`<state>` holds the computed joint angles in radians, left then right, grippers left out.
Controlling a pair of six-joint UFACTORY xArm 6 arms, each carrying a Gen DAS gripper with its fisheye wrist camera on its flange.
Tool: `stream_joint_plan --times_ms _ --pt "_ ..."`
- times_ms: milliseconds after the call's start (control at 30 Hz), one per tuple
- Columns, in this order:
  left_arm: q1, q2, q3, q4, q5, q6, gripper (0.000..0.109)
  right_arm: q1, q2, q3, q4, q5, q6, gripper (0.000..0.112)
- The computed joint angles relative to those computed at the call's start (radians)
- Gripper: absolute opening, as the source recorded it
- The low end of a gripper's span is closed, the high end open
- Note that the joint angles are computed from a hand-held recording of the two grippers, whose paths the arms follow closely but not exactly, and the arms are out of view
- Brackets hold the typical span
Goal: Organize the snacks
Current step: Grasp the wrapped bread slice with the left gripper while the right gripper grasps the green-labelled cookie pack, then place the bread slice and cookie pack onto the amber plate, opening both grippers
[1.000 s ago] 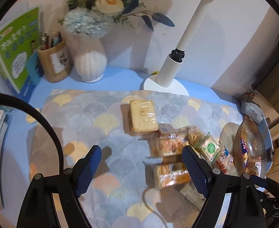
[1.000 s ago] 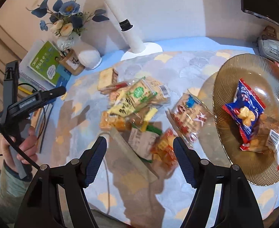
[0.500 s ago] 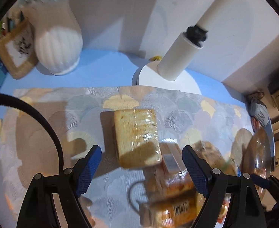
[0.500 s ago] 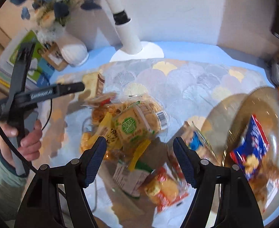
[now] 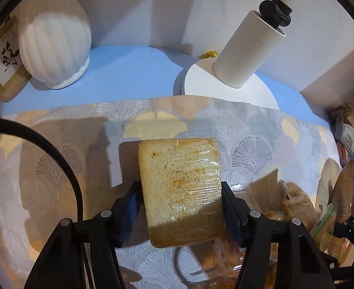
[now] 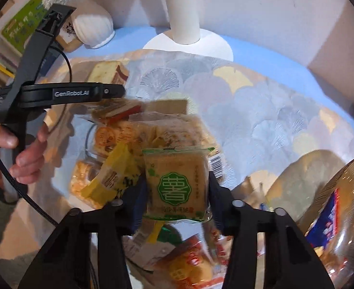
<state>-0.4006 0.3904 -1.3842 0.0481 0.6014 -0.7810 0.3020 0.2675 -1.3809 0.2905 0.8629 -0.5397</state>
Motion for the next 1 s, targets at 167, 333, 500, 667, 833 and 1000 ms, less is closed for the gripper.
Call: stream_joint_plan --times_ms 167,333,500,667,833,1000 --pt "0.009 -0.048 0.067 0.01 -0.046 -0.032 0.057 -0.009 -0.017 0.017 0.019 -0.014 0.002 0.043" --pt "0.01 -0.12 0.13 0.057 -0.045 -0.081 0.056 -0.045 -0.034 0.01 0.102 0.013 0.019 0.043" --pt "-0.013 -0.221 0.209 0.138 -0.053 -0.142 0.056 -0.08 -0.068 0.019 0.188 0.03 0.04 0.043" --pt "-0.061 -0.305 0.247 0.207 -0.031 -0.233 0.056 -0.117 -0.145 0.09 0.3 0.026 0.019 0.043" --pt "-0.122 -0.338 0.21 0.271 0.04 -0.288 0.056 -0.164 -0.238 0.168 0.381 0.049 -0.029 0.043" --pt "-0.189 -0.292 0.098 0.305 0.089 -0.304 0.056 -0.229 -0.313 0.223 0.4 0.066 -0.064 0.043"
